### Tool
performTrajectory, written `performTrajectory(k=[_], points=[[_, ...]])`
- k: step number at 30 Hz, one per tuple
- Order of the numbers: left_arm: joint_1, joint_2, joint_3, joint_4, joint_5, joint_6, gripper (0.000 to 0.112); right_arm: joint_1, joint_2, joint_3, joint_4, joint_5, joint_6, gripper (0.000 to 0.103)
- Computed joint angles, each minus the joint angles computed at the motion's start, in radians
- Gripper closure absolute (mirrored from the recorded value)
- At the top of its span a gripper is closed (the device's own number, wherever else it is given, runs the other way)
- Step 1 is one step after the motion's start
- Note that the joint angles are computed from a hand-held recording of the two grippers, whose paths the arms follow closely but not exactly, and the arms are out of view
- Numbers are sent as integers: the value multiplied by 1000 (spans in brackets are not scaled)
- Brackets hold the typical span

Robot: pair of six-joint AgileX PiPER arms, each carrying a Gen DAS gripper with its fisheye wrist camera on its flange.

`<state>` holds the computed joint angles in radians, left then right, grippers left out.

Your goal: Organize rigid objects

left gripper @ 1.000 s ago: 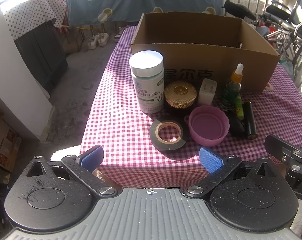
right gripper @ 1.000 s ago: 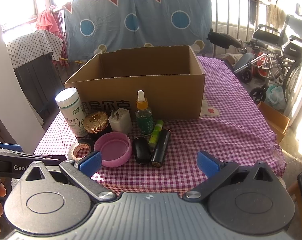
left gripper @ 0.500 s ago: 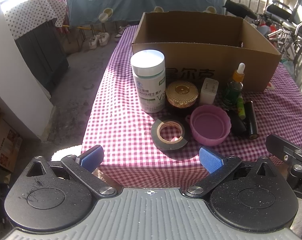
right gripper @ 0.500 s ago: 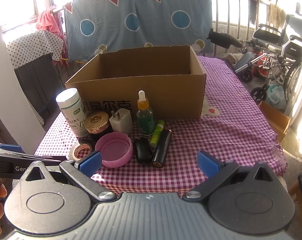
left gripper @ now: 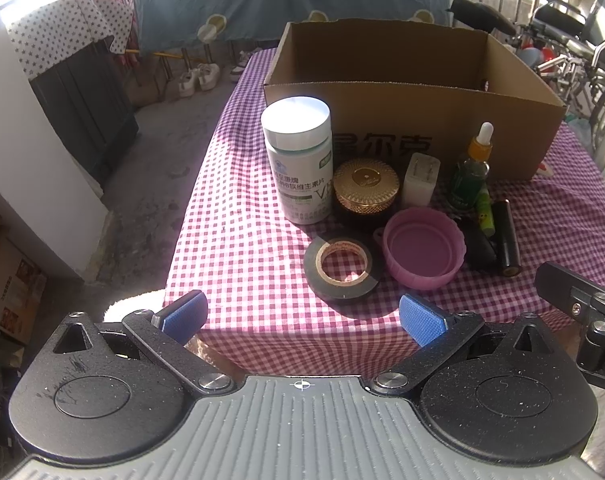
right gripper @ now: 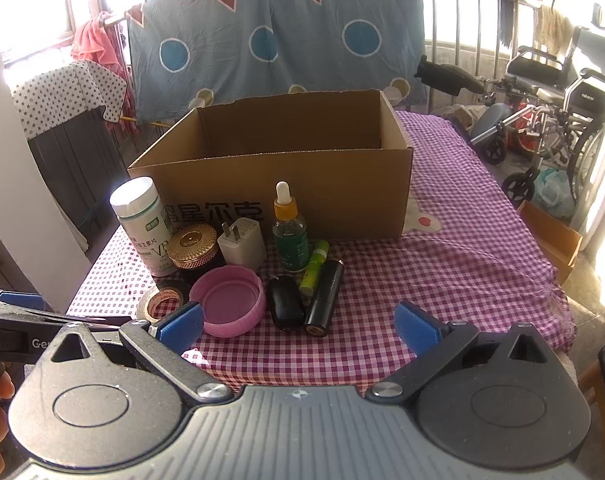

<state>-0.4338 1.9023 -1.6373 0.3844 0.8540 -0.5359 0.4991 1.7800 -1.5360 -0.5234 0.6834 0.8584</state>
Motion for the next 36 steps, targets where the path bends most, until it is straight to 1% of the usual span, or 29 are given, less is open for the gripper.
performTrajectory(k=[22, 30, 34, 36], points=[[-8, 15, -17, 7, 18, -1, 10, -5, 2, 4, 5, -7, 2, 0], [-6, 22, -16, -8, 17, 20, 10, -7, 3, 18, -8, -14, 25, 0], [-9, 26, -3, -21, -16, 46, 10, -25, -6, 51, -21, -39, 55, 0], [-10, 22, 12, -35, -53, 71, 10, -49, -17, 80, -31, -76, 76, 0]])
